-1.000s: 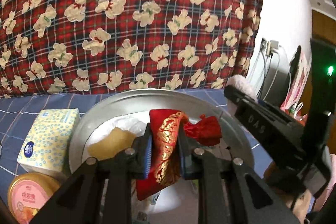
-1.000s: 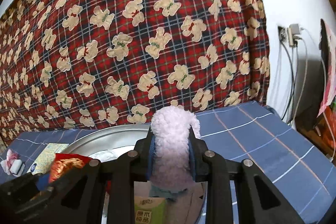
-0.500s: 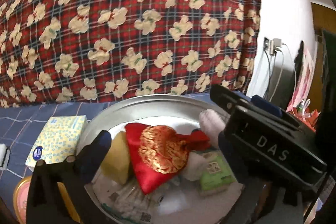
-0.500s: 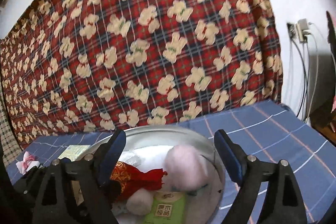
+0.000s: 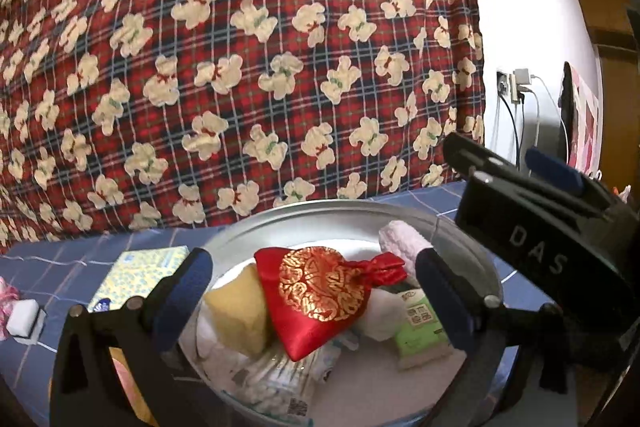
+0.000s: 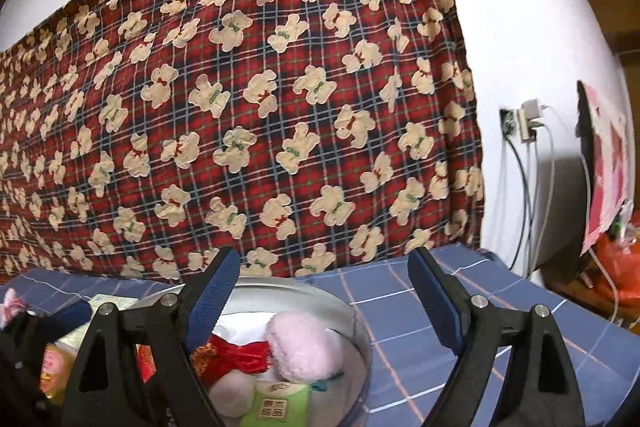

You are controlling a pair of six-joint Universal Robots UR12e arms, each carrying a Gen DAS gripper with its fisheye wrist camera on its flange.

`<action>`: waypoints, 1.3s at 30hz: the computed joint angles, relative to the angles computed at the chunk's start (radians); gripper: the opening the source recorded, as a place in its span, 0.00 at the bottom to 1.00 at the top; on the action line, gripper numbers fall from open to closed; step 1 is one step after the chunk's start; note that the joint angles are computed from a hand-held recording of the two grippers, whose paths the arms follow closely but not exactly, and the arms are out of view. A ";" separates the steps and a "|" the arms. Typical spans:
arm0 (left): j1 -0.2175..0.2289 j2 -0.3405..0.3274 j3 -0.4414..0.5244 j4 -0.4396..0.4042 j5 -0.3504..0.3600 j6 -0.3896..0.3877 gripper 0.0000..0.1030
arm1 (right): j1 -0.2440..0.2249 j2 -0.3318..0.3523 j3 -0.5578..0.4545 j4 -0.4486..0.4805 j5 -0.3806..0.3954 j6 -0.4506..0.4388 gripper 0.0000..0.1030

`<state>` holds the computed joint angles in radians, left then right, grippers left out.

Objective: Organize soft objects
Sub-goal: 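Withdraw both grippers up and away from the metal tin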

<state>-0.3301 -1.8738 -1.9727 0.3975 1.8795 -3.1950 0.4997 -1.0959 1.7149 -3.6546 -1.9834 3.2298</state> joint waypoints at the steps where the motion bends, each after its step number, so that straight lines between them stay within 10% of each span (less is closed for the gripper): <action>1: -0.003 -0.002 -0.001 0.010 0.011 0.012 1.00 | 0.002 0.000 -0.001 0.003 -0.010 -0.004 0.85; 25: -0.001 0.047 -0.078 0.041 0.024 0.001 1.00 | 0.056 0.016 0.044 -0.250 -0.126 -0.103 0.95; 39: 0.036 0.120 -0.178 0.091 -0.003 0.033 1.00 | 0.100 -0.014 0.083 -0.195 -0.109 0.006 0.95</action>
